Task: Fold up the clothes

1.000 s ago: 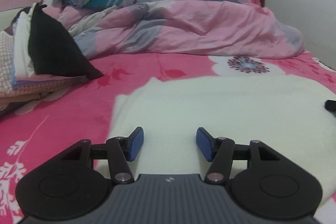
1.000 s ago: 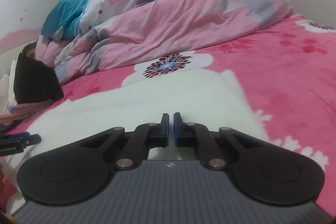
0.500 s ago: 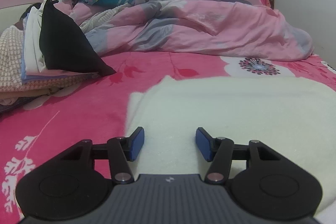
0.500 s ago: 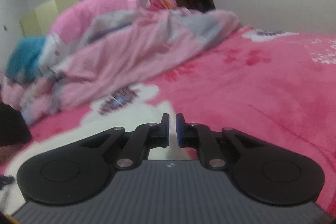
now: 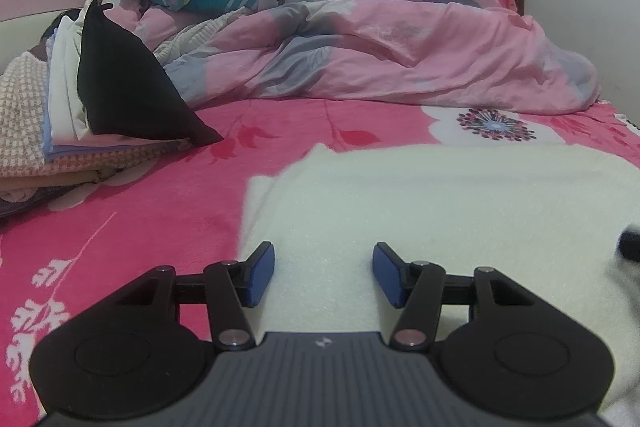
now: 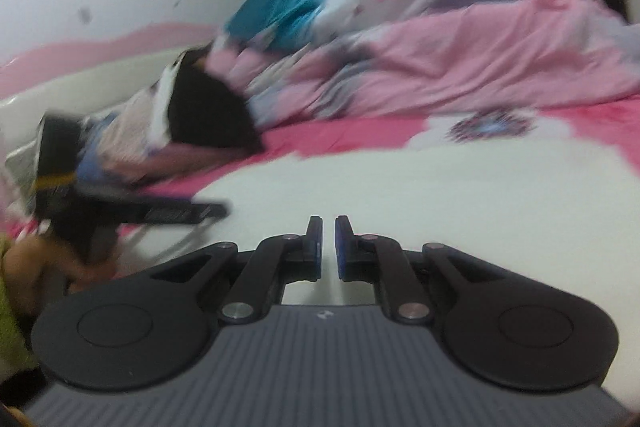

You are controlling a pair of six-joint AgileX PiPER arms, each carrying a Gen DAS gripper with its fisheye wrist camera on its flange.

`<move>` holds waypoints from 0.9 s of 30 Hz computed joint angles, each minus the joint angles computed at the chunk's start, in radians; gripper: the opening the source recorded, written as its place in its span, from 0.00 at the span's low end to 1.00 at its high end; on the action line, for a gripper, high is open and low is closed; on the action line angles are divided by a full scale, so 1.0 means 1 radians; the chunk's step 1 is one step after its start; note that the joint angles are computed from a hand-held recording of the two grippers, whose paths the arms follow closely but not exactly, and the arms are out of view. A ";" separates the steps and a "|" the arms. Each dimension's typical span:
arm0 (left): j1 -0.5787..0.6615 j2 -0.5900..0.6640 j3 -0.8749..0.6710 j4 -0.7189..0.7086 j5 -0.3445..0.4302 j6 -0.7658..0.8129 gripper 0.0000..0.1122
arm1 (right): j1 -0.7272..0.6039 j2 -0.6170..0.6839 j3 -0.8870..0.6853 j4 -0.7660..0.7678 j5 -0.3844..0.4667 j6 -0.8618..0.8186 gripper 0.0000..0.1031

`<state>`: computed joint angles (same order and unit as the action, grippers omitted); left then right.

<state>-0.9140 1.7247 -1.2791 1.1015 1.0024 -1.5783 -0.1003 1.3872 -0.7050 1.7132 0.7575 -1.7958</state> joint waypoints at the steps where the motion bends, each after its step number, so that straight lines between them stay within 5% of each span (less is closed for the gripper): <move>1: 0.000 -0.001 0.002 0.002 -0.001 -0.003 0.50 | 0.019 0.001 -0.003 -0.015 -0.020 0.010 0.06; 10: 0.006 -0.048 0.080 0.048 -0.060 -0.070 0.50 | -0.322 -0.006 -0.068 -0.201 -0.038 0.365 0.03; 16: 0.008 -0.093 0.112 0.072 -0.098 -0.046 0.49 | -0.402 -0.048 -0.129 -0.331 -0.204 0.557 0.07; 22: 0.058 -0.074 -0.001 0.065 -0.197 0.105 0.51 | -0.138 0.022 -0.263 -0.382 -0.194 0.535 0.08; 25: 0.131 0.029 -0.173 -0.113 -0.231 0.339 0.51 | 0.011 0.157 -0.420 -0.486 -0.193 0.652 0.07; 27: 0.169 0.128 -0.315 -0.227 -0.185 0.479 0.51 | 0.089 0.252 -0.540 -0.596 -0.198 0.769 0.07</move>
<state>-0.7448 1.8522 -1.5940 0.8747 0.8179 -1.0989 -0.0115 1.6391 -1.2447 1.1169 0.5592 -1.0267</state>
